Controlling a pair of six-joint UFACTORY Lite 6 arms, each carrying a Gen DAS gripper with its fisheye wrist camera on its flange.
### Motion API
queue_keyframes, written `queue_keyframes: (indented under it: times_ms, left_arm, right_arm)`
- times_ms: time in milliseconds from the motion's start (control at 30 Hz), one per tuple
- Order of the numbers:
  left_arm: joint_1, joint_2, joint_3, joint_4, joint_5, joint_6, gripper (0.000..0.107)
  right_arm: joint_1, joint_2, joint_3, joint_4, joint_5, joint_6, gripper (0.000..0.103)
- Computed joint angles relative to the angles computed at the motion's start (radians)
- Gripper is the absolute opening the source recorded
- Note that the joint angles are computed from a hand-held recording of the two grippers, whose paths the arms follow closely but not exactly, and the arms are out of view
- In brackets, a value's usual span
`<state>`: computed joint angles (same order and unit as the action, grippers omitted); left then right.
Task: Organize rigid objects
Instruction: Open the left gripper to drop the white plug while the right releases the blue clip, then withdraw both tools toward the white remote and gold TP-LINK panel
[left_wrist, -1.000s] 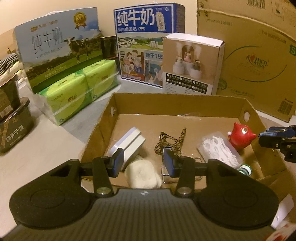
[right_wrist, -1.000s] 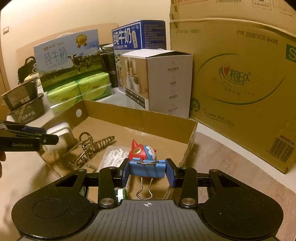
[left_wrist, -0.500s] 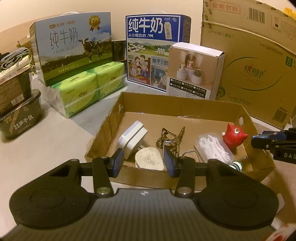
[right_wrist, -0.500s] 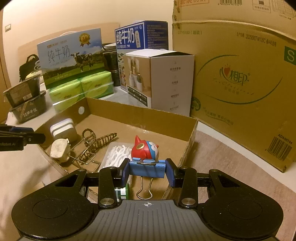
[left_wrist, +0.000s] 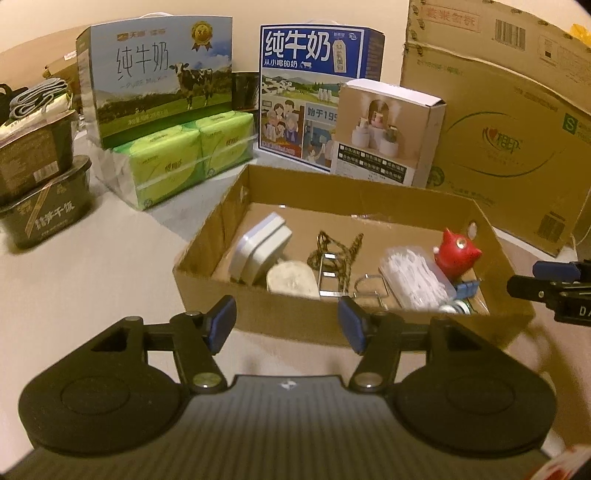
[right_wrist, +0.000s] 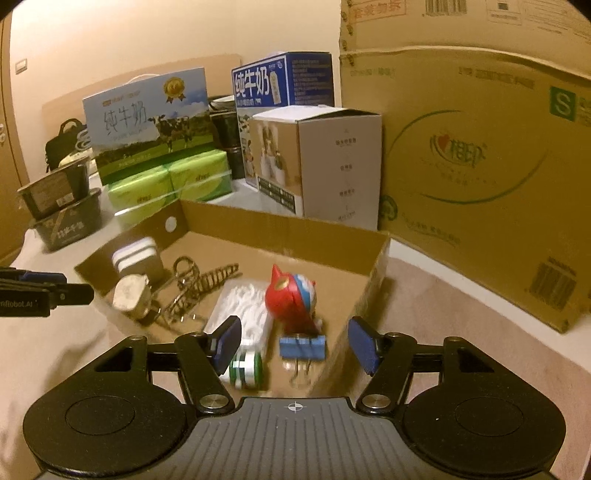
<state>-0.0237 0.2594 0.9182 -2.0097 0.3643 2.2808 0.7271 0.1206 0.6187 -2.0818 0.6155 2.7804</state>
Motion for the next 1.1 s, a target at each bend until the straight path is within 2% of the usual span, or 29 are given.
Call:
queue_keyframes:
  times_ms: [333,533,733,900,1100]
  left_arm:
    - [0.06,-0.272,-0.277,0.075,0.011,-0.061,0.059]
    - [0.123,-0.478,-0.44,0.264,0.015,-0.215,0.061]
    - [0.21,-0.684,-0.58,0.525,0.053,-0.44,0.064]
    - [0.273,-0.82,-0.657,0.702,0.098,-0.577,0.065]
    - [0.308,-0.936,-0.706,0.835,0.142,-0.686,0.068]
  right_arm:
    - [0.209,-0.162,-0.146,0.266,0.064,-0.099,0.064]
    - [0.367,-0.232,-0.203,0.434,0.105,-0.169,0.064]
    - [0.505,-0.254,-0.22,0.562,0.135,-0.212,0.064]
    - [0.612,-0.247,-0.214,0.644,0.168,-0.237,0.064]
    - [0.676,-0.25,-0.208,0.709,0.191,-0.26,0.064]
